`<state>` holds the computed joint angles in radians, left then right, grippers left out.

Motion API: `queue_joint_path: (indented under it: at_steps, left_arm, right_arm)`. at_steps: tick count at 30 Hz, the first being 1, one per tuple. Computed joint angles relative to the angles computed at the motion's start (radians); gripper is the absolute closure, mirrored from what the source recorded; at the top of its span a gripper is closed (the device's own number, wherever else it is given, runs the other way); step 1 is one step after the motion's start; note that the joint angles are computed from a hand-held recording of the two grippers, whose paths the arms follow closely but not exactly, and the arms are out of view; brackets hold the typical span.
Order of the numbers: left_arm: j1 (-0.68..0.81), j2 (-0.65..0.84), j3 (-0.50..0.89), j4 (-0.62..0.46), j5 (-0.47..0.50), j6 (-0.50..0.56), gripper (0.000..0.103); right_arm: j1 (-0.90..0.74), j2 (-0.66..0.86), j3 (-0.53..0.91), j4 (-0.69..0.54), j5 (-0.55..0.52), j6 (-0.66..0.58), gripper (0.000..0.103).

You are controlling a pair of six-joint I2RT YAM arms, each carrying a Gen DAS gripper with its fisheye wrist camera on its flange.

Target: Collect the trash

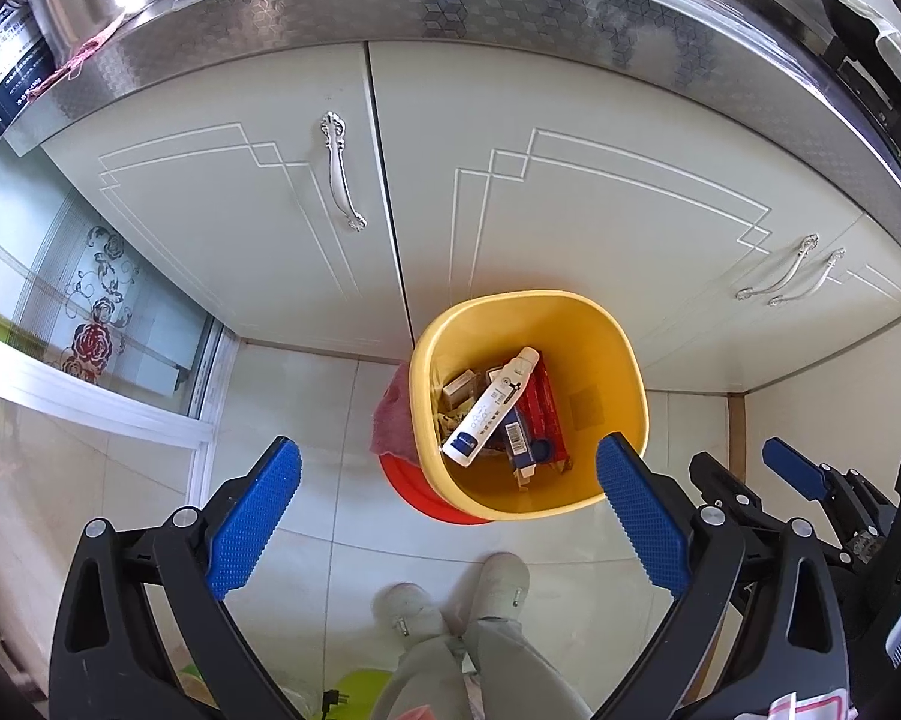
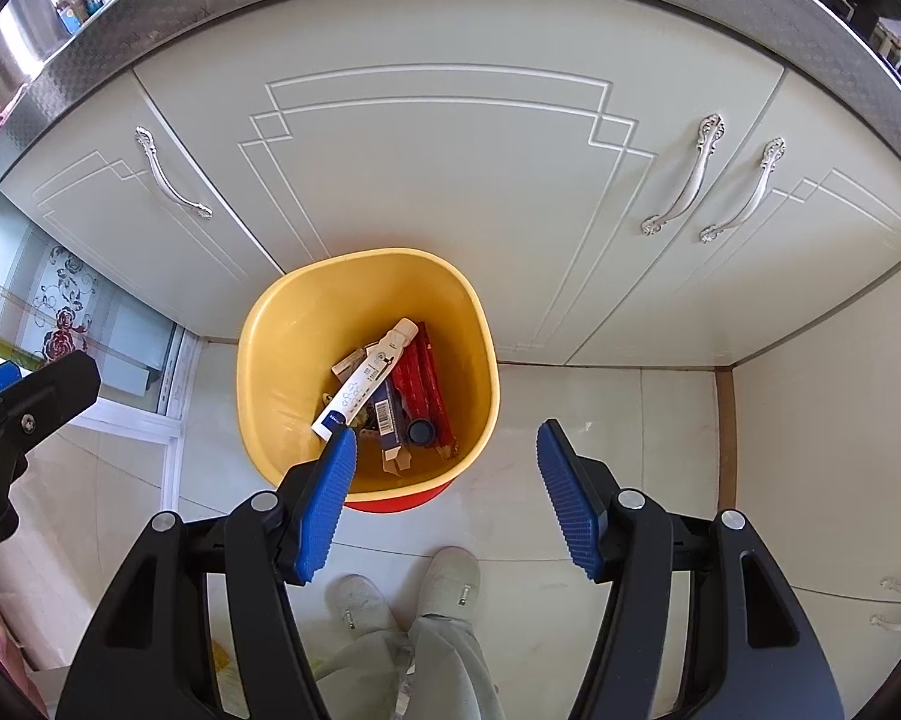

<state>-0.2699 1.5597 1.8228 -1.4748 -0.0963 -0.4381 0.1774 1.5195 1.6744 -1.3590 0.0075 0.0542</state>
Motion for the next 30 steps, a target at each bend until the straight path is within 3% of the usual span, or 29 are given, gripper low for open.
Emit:
queue_joint_path:
  at_steps: [30]
  left_arm:
    - [0.025,0.029,0.012,0.008,0.016,0.006,0.005]
  right_arm:
    - [0.01,0.044,0.04,0.001,-0.003,0.0,0.038]
